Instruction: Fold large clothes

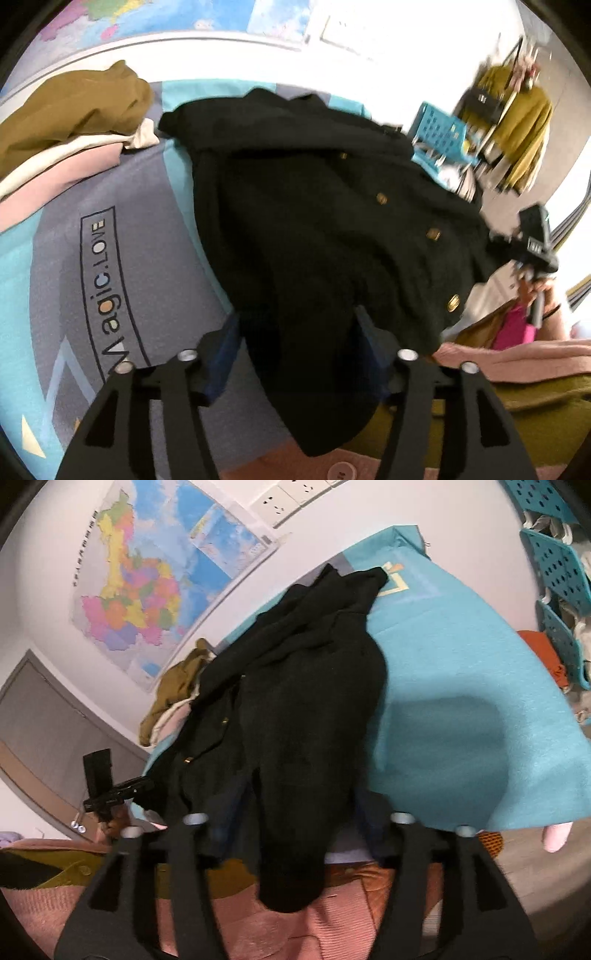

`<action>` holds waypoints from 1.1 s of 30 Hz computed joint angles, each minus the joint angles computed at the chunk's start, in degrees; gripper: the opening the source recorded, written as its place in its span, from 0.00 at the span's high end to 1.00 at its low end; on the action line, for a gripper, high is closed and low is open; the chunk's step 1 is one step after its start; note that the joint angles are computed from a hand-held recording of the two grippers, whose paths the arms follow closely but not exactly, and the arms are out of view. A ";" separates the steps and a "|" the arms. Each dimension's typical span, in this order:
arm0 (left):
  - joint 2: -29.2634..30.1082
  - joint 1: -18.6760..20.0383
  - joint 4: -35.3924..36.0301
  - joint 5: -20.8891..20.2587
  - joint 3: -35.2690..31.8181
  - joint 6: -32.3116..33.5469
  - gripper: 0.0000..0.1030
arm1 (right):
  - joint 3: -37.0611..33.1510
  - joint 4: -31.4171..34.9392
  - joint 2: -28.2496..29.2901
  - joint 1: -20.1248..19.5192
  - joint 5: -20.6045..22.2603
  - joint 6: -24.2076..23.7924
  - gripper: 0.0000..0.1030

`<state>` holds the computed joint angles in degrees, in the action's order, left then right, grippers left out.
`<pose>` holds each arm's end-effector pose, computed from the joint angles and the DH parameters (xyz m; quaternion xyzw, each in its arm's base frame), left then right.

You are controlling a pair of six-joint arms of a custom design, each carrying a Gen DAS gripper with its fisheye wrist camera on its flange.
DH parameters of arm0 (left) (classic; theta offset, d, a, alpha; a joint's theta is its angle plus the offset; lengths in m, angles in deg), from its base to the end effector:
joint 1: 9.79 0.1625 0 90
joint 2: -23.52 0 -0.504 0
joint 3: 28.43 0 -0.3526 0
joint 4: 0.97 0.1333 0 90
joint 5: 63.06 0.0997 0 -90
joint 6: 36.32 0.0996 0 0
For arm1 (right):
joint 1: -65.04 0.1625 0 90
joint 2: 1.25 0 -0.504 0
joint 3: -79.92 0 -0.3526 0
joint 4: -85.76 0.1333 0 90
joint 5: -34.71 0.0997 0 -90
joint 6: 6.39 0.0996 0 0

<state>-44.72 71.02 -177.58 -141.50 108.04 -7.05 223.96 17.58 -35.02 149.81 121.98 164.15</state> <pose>0.0805 -0.4618 0.2420 0.3083 0.9326 -0.1391 0.1256 0.1098 -0.3151 -0.0288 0.0434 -0.9126 0.4054 0.0303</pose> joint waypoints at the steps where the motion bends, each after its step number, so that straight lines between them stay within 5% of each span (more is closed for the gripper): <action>1: -0.39 0.99 1.06 -1.96 -0.64 -0.16 0.28 | -0.10 0.46 -0.11 -0.31 -0.93 -0.25 0.33; 4: -0.74 3.70 4.13 -6.65 -2.36 0.18 0.21 | -2.18 4.32 -0.58 -0.80 -3.65 -0.66 0.31; 7: 1.45 3.21 4.61 -4.77 -2.47 -2.48 0.19 | -3.85 6.53 -0.14 -0.31 -3.37 -1.07 0.29; 10: 1.98 2.00 2.41 -5.28 -0.93 -1.21 0.21 | -4.38 7.60 -0.07 -0.37 -4.34 -1.46 0.42; 13: 3.44 0.55 -0.92 -2.90 0.50 -0.87 0.45 | -5.12 8.99 0.13 -0.34 -5.82 -1.97 0.70; 14: 3.52 0.33 -0.63 -2.54 0.47 -1.36 0.62 | -5.21 8.79 0.17 -0.10 -5.87 -1.61 0.77; 16: 3.67 0.45 0.21 -2.42 -0.26 -3.17 0.72 | -4.67 7.35 0.32 -0.20 -7.78 -1.13 0.85; 23: -1.33 0.39 -0.01 -6.52 -0.53 -6.28 0.82 | 0.78 -4.63 -1.63 2.77 -11.54 0.60 0.89; 33: -3.41 -0.30 2.42 -7.16 -2.79 -7.97 0.83 | -0.95 -2.19 -5.04 4.51 -11.96 2.47 0.90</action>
